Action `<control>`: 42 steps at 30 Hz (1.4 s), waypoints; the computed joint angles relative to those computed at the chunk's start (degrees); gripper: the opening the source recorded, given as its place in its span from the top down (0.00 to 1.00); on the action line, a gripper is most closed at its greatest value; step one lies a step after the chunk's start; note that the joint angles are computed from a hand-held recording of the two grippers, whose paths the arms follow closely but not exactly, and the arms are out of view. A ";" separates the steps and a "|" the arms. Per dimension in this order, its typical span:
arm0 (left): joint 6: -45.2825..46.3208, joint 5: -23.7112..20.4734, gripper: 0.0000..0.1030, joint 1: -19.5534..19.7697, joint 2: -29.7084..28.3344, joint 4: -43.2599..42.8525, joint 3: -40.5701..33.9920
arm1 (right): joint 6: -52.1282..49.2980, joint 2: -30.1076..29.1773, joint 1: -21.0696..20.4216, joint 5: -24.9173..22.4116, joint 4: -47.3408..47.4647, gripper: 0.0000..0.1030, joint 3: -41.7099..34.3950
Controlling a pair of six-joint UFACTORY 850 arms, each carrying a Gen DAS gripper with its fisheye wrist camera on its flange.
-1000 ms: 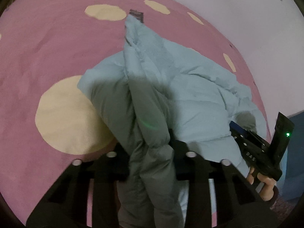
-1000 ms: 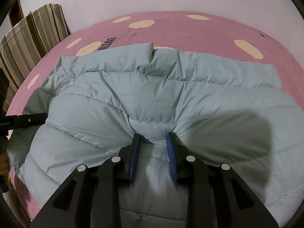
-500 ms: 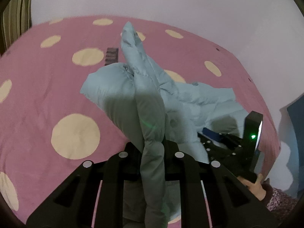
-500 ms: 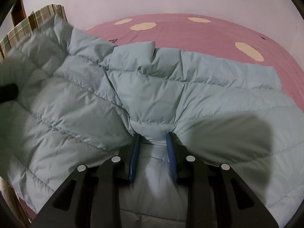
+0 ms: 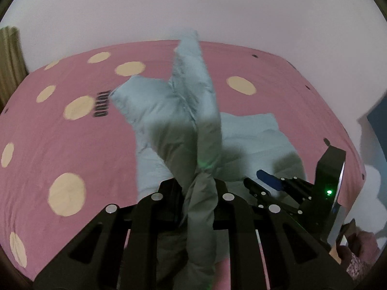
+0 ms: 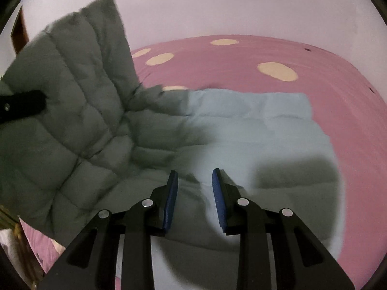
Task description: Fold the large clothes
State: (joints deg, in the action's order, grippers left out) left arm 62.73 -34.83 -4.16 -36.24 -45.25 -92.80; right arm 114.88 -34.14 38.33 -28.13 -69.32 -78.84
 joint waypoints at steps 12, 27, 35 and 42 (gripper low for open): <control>-3.66 4.54 0.86 -8.96 -4.77 3.57 0.47 | 13.73 9.73 -0.52 -5.27 -4.95 0.70 15.08; 15.67 5.37 0.62 -8.68 0.42 -16.38 9.84 | 16.85 12.09 -0.81 -6.23 -5.30 0.70 17.43; 25.27 1.44 0.43 -2.95 5.67 -27.94 14.11 | 23.32 12.76 -1.57 -2.92 -12.58 0.41 15.67; 23.59 4.77 0.43 1.69 2.69 -29.08 11.51 | 22.00 7.91 -2.43 3.61 -12.62 0.31 9.17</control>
